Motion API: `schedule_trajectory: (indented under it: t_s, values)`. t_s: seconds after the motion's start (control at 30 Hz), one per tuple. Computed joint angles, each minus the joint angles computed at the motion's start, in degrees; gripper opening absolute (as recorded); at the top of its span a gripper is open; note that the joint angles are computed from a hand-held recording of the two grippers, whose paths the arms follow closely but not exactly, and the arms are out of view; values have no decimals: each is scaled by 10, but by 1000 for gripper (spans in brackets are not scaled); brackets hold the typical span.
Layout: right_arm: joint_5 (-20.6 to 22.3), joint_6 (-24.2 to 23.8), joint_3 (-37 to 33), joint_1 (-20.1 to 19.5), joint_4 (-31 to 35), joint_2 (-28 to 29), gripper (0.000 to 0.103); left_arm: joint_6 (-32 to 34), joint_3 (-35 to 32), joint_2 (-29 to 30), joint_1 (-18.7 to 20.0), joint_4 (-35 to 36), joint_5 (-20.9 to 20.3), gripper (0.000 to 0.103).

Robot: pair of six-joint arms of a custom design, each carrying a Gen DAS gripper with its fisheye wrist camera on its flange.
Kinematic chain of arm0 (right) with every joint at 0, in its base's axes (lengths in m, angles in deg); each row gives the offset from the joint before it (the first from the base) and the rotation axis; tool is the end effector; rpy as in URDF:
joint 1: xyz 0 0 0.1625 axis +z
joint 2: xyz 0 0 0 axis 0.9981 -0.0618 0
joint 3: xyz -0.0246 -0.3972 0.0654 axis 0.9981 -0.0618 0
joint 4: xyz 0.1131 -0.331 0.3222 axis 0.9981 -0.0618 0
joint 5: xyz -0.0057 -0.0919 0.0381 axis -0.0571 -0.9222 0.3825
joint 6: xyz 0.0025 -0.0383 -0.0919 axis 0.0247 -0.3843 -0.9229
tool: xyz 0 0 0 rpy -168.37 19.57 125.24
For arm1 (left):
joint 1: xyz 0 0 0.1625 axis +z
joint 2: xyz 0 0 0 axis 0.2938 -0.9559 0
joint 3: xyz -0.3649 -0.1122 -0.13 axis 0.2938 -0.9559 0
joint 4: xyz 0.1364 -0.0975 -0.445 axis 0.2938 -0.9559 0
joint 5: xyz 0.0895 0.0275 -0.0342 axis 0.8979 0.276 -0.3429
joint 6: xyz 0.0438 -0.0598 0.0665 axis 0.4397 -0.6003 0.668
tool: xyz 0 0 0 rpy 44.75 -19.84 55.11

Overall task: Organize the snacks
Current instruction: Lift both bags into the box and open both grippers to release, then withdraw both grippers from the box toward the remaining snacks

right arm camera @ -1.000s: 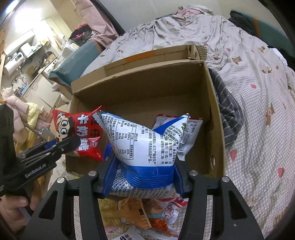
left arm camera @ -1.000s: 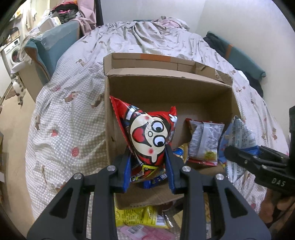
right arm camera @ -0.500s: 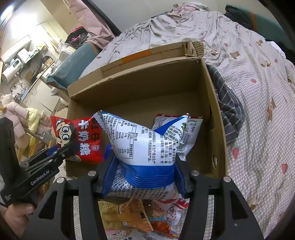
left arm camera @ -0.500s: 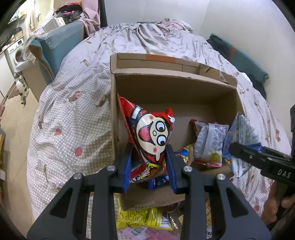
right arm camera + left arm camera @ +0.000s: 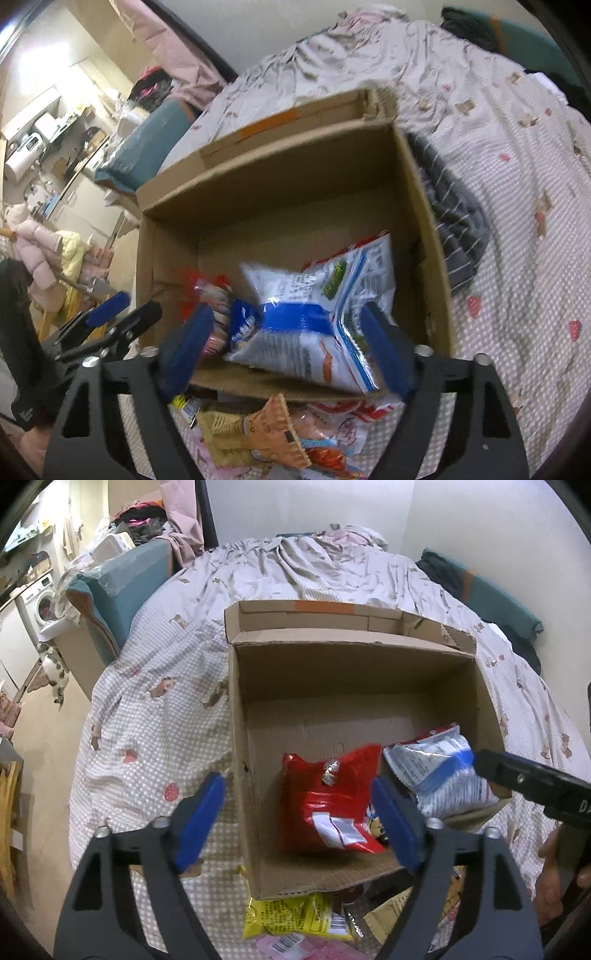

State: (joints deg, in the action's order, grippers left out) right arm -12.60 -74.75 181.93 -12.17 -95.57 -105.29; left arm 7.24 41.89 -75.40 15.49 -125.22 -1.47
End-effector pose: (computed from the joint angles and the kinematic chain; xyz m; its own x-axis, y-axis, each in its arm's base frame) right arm 0.0146 -0.3779 0.2813 -0.9298 0.0923 0.3563 -0.1389 0.8084 -0.5719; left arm -0.2969 -0.4288 -0.0027 -0.7331 0.2940 -0.6133 0.5630 0.7683 -0.3046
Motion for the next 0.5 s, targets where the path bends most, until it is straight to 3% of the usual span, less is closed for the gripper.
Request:
schedule_trajectory:
  t_s: [0.1,0.5]
  values:
    - [-27,-10,2,14,-34,7,92,3,2,-2,1,-11,0,83]
    - [-14,-8,10,14,4,-27,91,-27,32,-39,-8,-2,26,83]
